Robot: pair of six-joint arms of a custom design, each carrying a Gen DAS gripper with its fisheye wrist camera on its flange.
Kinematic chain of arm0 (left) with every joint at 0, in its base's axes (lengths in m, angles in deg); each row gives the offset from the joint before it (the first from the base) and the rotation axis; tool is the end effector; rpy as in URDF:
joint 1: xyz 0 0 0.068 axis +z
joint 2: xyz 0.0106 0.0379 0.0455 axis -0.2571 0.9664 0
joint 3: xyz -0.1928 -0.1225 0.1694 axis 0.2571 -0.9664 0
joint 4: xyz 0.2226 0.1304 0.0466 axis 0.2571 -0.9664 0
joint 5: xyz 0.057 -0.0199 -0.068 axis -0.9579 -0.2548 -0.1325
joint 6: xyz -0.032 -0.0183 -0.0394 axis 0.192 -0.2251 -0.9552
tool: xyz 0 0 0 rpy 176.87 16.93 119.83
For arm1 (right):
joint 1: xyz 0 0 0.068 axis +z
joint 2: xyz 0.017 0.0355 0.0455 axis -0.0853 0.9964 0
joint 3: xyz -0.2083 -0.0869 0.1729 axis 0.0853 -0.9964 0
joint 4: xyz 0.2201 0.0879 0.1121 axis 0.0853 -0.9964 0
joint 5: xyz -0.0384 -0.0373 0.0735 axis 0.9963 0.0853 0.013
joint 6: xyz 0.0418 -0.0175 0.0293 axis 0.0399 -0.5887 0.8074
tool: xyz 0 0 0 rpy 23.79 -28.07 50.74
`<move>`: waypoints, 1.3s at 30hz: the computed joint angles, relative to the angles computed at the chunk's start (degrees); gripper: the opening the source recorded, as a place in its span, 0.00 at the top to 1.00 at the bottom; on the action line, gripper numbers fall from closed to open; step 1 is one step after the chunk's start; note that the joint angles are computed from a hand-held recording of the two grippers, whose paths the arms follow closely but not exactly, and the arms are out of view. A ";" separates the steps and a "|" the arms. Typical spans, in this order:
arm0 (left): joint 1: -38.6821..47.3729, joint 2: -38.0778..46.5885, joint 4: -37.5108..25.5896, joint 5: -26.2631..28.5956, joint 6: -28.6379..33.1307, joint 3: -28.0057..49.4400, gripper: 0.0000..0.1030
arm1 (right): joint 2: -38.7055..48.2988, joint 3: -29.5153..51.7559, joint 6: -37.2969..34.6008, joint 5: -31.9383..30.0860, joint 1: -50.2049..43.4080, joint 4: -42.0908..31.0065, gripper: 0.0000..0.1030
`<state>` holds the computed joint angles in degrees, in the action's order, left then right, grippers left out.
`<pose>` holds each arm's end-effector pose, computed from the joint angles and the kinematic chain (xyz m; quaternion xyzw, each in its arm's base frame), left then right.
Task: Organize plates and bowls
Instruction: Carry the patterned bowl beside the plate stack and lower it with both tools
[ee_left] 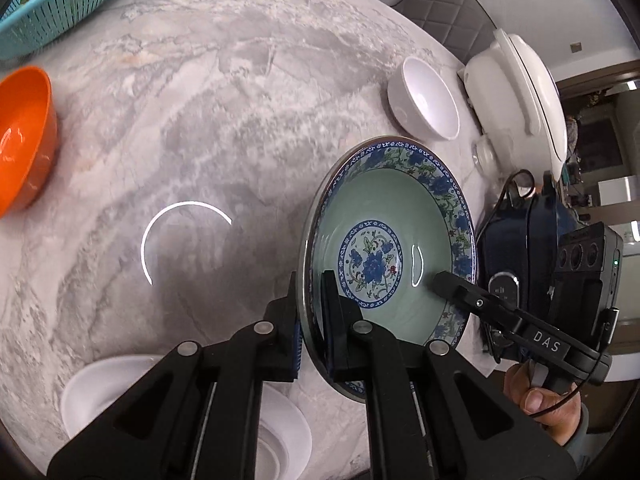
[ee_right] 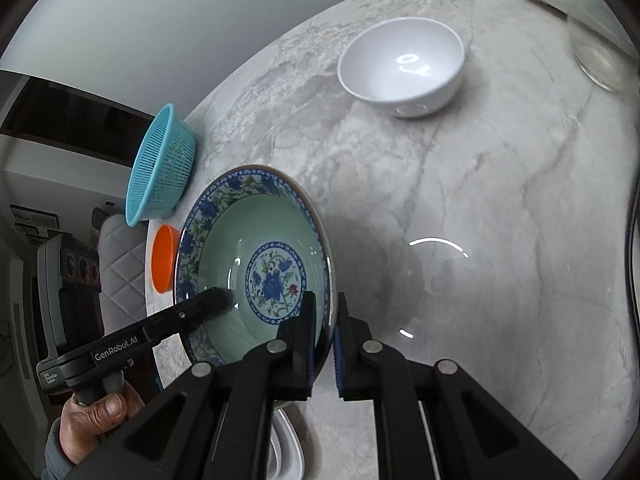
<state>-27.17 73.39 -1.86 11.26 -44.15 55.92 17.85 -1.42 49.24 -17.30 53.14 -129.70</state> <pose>0.3383 -0.0900 0.2368 -0.3223 -0.9129 0.2423 0.0639 0.1030 0.1434 0.2833 0.3882 0.8669 0.2367 0.2043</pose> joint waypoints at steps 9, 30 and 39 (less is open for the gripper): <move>-0.40 -10.34 4.51 -2.65 4.14 -18.72 0.93 | 2.04 -3.18 27.29 8.06 22.98 -4.27 0.90; -5.06 -16.75 14.67 -4.02 0.62 -33.18 0.92 | 4.01 -7.13 46.21 12.87 37.97 -6.06 0.89; 0.61 -21.27 9.24 -2.56 3.83 -31.06 0.54 | 6.27 -1.66 47.48 13.67 41.84 -13.85 0.69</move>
<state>-26.56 52.11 7.38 8.69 -40.32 24.86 24.12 -3.09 96.73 -3.63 94.98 -143.55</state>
